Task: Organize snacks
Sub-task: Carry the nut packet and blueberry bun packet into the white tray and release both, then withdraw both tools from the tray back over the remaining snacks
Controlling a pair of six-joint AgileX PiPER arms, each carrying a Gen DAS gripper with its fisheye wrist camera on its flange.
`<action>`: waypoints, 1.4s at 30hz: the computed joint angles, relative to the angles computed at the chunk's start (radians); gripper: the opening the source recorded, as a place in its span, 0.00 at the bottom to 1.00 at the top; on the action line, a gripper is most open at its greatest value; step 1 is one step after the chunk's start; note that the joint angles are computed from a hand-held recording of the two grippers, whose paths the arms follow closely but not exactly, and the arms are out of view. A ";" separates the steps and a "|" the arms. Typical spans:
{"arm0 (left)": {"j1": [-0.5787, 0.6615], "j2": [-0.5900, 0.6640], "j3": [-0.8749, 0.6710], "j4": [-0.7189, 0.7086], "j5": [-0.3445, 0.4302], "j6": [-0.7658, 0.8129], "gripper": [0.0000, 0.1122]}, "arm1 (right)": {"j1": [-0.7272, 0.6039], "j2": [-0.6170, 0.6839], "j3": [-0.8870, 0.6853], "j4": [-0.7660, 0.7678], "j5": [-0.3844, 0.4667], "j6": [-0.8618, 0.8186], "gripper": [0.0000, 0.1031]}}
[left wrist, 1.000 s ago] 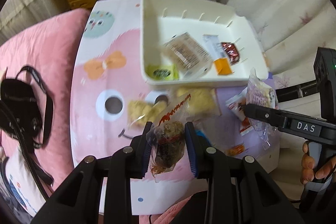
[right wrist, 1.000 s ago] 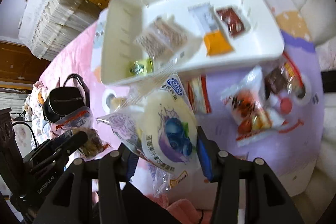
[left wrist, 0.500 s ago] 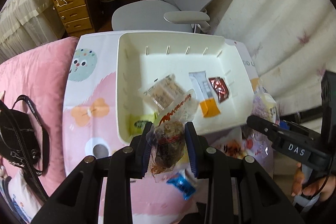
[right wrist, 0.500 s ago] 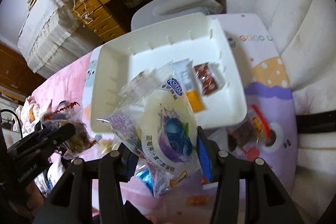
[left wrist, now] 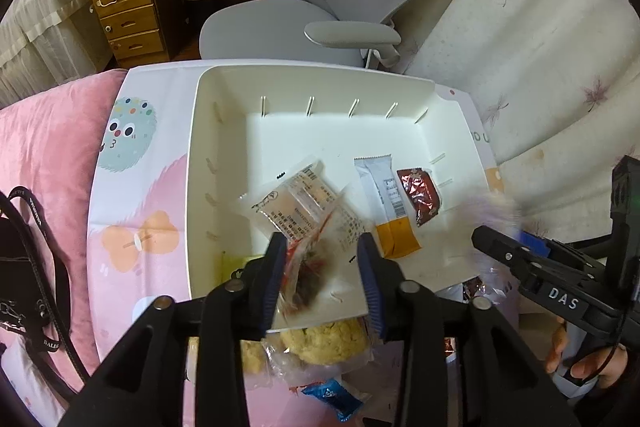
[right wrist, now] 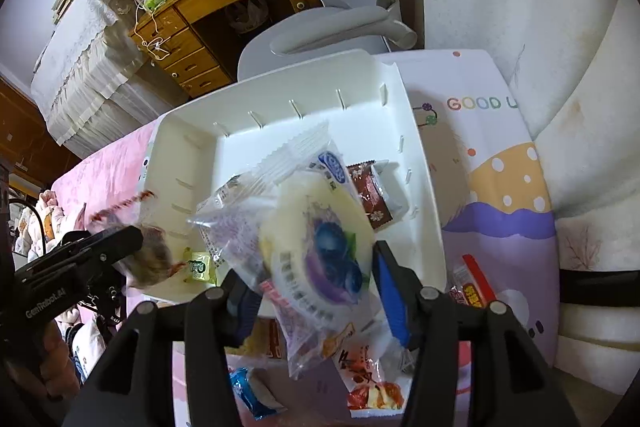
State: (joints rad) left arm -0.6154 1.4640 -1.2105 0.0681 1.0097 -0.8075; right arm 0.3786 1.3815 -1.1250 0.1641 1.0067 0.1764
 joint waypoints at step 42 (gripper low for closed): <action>-0.245 -0.269 0.200 -0.043 0.067 0.003 0.60 | 0.686 -0.524 0.400 -0.438 0.139 0.952 0.61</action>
